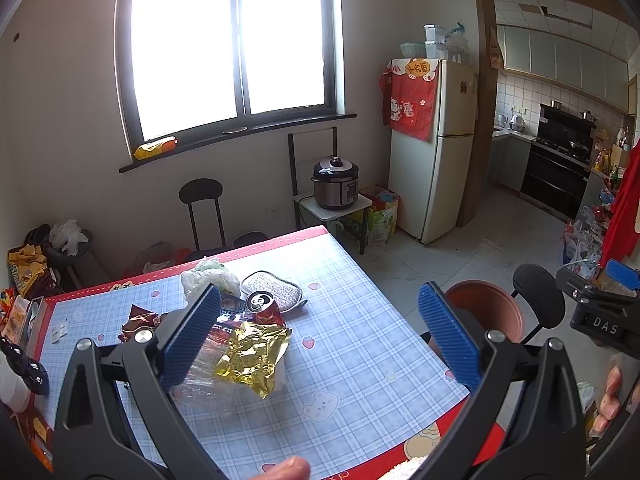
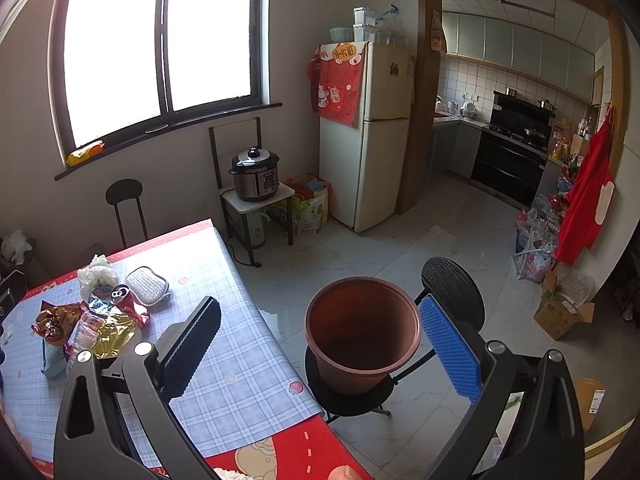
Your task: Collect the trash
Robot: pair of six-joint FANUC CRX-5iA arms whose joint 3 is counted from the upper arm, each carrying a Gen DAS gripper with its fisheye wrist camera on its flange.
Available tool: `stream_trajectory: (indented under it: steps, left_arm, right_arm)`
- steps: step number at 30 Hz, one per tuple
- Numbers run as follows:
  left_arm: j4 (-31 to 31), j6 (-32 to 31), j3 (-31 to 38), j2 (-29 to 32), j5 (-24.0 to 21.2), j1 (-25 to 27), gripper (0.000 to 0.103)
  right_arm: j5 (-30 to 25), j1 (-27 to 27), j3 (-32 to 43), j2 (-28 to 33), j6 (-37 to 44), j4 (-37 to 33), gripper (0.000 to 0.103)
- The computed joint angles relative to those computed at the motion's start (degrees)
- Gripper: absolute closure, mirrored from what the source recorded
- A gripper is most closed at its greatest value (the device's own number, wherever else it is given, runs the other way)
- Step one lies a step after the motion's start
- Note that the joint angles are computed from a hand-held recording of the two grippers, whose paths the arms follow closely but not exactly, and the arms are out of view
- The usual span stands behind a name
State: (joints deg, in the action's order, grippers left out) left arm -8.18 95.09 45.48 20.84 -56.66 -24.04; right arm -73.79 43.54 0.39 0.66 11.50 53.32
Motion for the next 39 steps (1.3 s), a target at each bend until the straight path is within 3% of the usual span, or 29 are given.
stream_trajectory:
  steps: [39]
  left_arm:
    - [0.1,-0.2,-0.4,-0.3,0.5,0.1,0.005]
  right_arm:
    - [0.1,-0.2,0.5,-0.5,0.5,-0.3,0.005]
